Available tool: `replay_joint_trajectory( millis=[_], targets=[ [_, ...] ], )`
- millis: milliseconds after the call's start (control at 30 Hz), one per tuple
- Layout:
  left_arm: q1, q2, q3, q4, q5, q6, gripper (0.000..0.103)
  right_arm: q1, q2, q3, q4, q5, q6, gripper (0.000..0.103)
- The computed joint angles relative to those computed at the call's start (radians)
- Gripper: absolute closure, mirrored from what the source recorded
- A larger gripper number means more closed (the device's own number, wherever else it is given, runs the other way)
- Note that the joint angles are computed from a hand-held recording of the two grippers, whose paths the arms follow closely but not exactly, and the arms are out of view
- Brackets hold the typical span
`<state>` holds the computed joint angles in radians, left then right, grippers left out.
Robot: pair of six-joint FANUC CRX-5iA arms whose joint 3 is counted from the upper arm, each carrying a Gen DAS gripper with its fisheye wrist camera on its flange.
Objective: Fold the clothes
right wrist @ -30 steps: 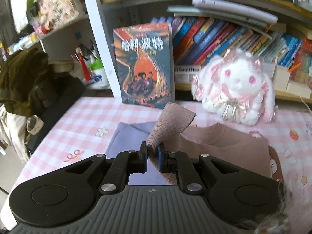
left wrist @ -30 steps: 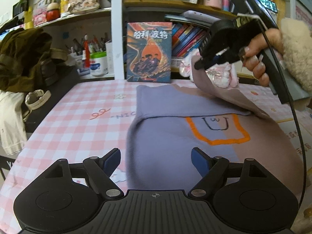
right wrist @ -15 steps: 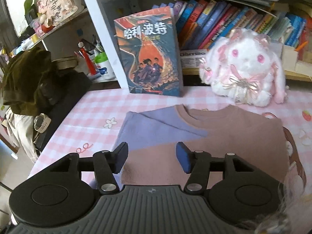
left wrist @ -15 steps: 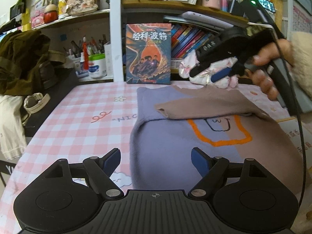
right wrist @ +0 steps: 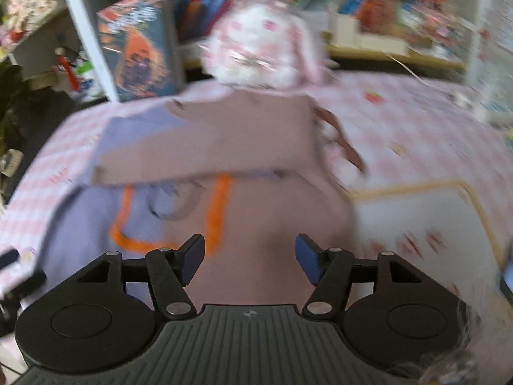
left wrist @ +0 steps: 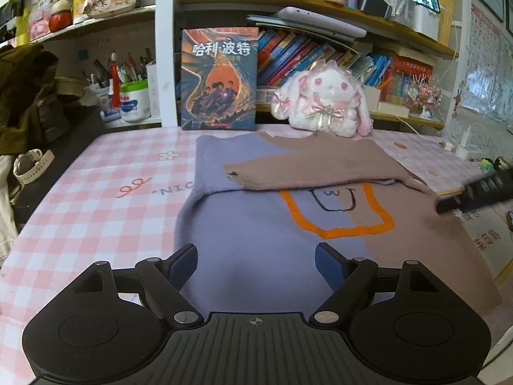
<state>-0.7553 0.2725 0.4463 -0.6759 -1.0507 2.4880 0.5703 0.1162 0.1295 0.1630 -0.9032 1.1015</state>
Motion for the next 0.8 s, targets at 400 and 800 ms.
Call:
replay_joint_trajectory(
  millis=[400,800],
  targets=[
    [-0.104,0.118,0.183,-0.013,-0.137,0.013,0.020,-0.048,-0.173,-0.176,-0.072,-0.033,0.012,0.041],
    [-0.232,0.170,0.273,-0.102,-0.384,0.108,0.020,-0.034,-0.332,-0.342,-0.070,-0.020,0.130,0.041]
  ],
)
